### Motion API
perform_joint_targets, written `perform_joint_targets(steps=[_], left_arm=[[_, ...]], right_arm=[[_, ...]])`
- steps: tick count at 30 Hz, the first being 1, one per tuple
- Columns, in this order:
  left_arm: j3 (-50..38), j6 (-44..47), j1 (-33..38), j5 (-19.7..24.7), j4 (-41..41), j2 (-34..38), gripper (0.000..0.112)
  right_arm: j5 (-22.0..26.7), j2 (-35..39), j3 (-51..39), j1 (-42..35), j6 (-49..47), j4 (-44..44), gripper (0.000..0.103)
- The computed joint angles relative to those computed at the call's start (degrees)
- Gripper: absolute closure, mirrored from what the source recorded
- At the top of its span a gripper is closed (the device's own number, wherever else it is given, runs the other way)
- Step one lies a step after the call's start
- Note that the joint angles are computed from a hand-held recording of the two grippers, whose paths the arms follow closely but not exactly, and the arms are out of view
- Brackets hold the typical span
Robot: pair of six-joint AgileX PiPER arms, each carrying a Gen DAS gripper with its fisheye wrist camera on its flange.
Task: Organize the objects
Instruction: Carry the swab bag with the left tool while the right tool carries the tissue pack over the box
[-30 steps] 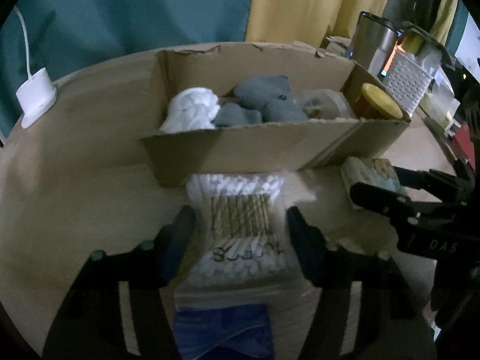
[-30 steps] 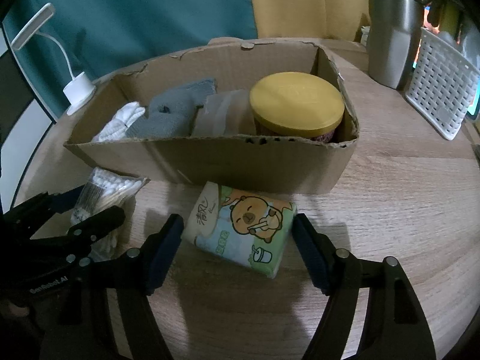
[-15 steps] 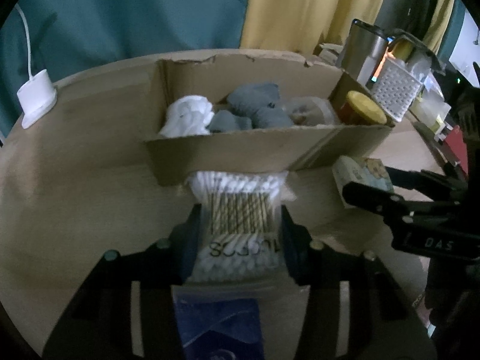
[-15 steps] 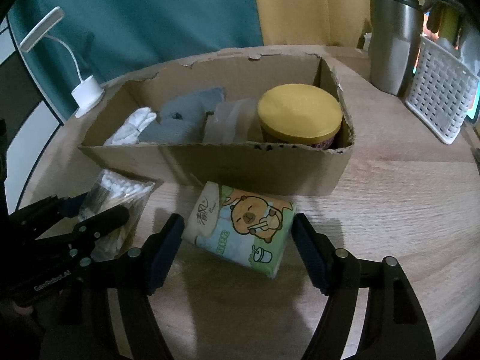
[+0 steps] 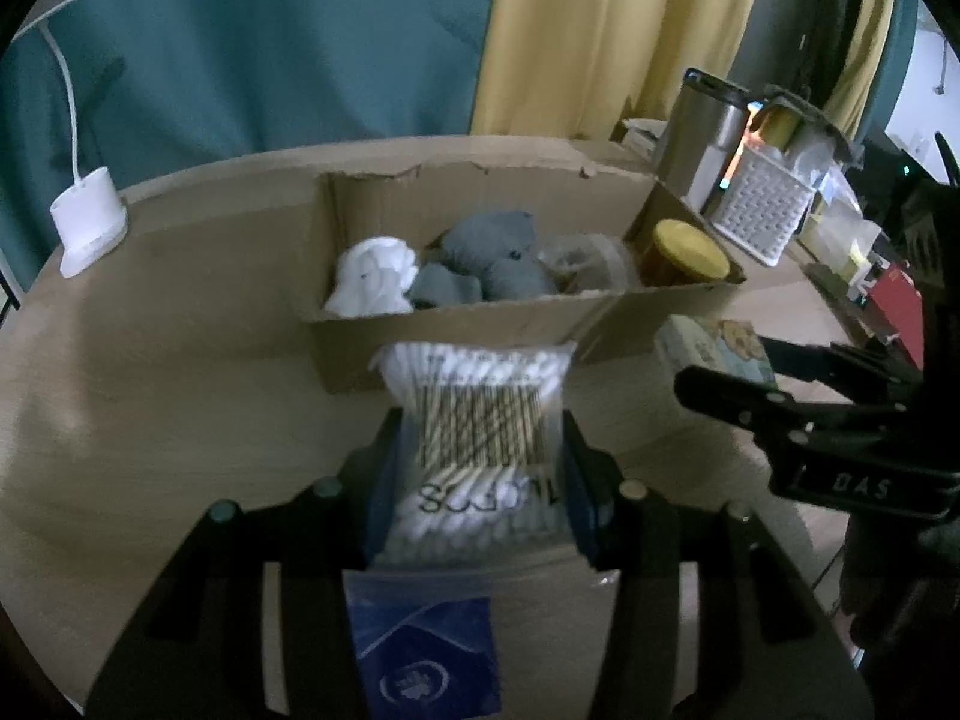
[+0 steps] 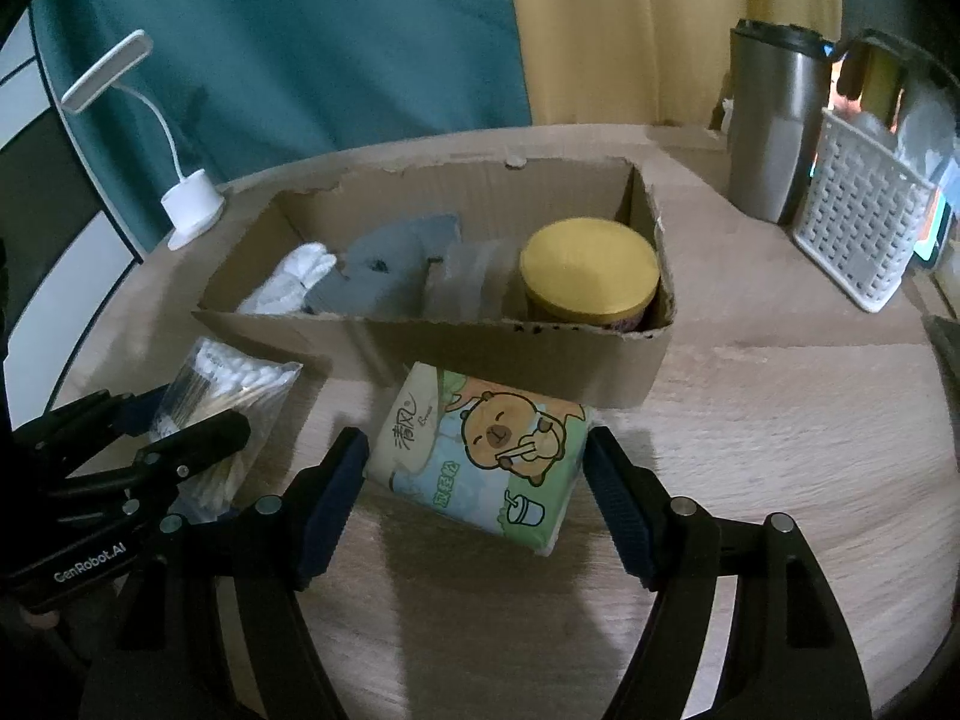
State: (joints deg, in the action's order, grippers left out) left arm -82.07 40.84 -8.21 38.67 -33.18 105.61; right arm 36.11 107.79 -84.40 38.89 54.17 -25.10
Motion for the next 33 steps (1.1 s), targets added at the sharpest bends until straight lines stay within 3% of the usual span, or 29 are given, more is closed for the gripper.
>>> perform_joint_targets(steps=[24,33], left_arm=[[1.2,1.4,-0.9,-0.1,-3.4,-6.0,0.064],[-2.5,-0.1,-2.3,0.9,-2.9,-4.7,0.064]], right_arm=[[-0.3,-6.6,4.4,1.3,4.9,-7.1,0.026],[-0.2,-8.3,4.6,0.2,4.2,-7.4,0.026]])
